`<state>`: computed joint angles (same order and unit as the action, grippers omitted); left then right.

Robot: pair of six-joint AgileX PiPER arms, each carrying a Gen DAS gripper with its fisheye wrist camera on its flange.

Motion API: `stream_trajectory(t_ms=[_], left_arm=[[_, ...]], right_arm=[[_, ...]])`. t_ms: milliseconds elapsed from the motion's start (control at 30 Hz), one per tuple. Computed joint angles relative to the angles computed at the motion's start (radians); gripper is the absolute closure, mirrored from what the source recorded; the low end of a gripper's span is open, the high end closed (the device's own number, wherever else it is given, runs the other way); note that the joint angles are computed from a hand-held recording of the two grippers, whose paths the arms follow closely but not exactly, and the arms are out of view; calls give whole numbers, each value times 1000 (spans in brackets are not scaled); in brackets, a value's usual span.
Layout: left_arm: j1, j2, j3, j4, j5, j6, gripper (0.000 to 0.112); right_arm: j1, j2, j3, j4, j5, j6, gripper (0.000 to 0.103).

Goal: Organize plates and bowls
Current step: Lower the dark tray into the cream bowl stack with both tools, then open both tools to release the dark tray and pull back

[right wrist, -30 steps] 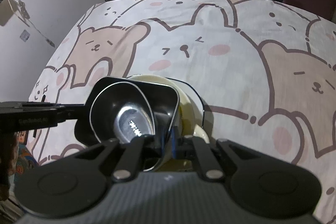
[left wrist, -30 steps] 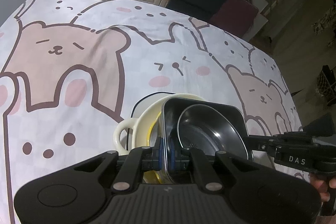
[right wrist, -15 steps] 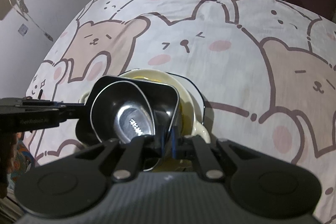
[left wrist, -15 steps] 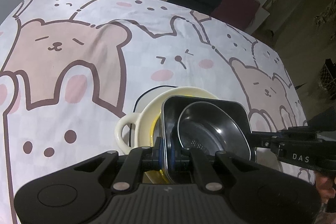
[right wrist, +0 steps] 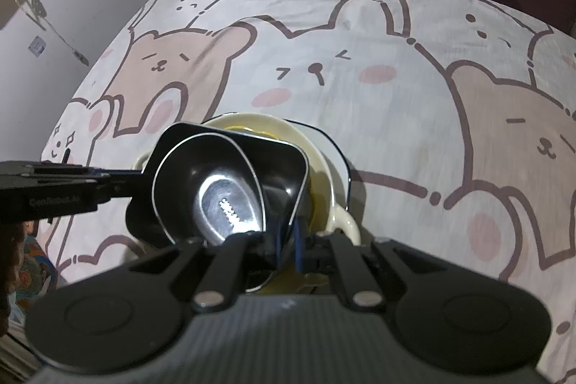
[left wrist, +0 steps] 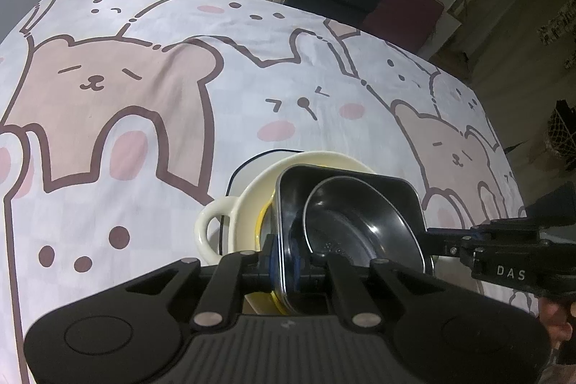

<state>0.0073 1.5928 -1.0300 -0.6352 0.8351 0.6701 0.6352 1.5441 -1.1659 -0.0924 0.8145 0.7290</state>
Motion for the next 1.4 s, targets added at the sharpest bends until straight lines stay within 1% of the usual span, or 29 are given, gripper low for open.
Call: stream_trajectory(t_ms=[100,200,667,733,767,800,833,867,900,933,967,1000,1067,1133,1167,1233,1267,1333,1400], left_arm=[[-1,0,-1,1,0,6,102],[0,1,-3,1,7,10,97],[5,-13,-1,4,11,19,96],[8,-24,0,5,14,22,92],[10,-32,2,4,15,25,85],[11,-40,4,5,14,25,78],[13,-52,8,6,13,28,75],[17,-66,13,5,12,30,69],[20,-80,18,2,12,32,60],[24,-94,24,-2,13,36,54],[28,-113,31,-4,10,40,43],[28,-130,39,-3,6,39,34],[25,-178,55,13,-6,29,26],[24,-236,70,23,-10,35,17],[30,-258,77,13,-4,45,11],[51,-308,90,-10,20,61,9],[51,-332,94,7,26,45,9],[39,-402,116,53,8,-3,9],[58,-467,147,43,14,9,9]], right_arm=[[-6,-11,8,5,-10,-2,91],[-8,-27,18,3,-19,6,91],[1,-36,16,-21,-8,31,90],[5,-41,18,-31,-6,40,87],[7,-45,19,-38,-4,46,85],[10,-51,22,-46,-3,53,80],[16,-58,24,-62,1,66,75],[26,-67,27,-84,6,82,72],[34,-77,32,-103,9,96,62],[43,-89,39,-124,7,117,50],[52,-103,48,-144,6,140,46],[63,-119,57,-166,10,167,41],[92,-146,67,-225,35,229,33],[130,-174,74,-294,67,301,19],[156,-189,78,-337,86,344,17],[204,-214,83,-404,121,407,9],[235,-228,88,-443,146,446,7],[297,-254,93,-500,202,504,5],[381,-289,107,-567,260,587,1]])
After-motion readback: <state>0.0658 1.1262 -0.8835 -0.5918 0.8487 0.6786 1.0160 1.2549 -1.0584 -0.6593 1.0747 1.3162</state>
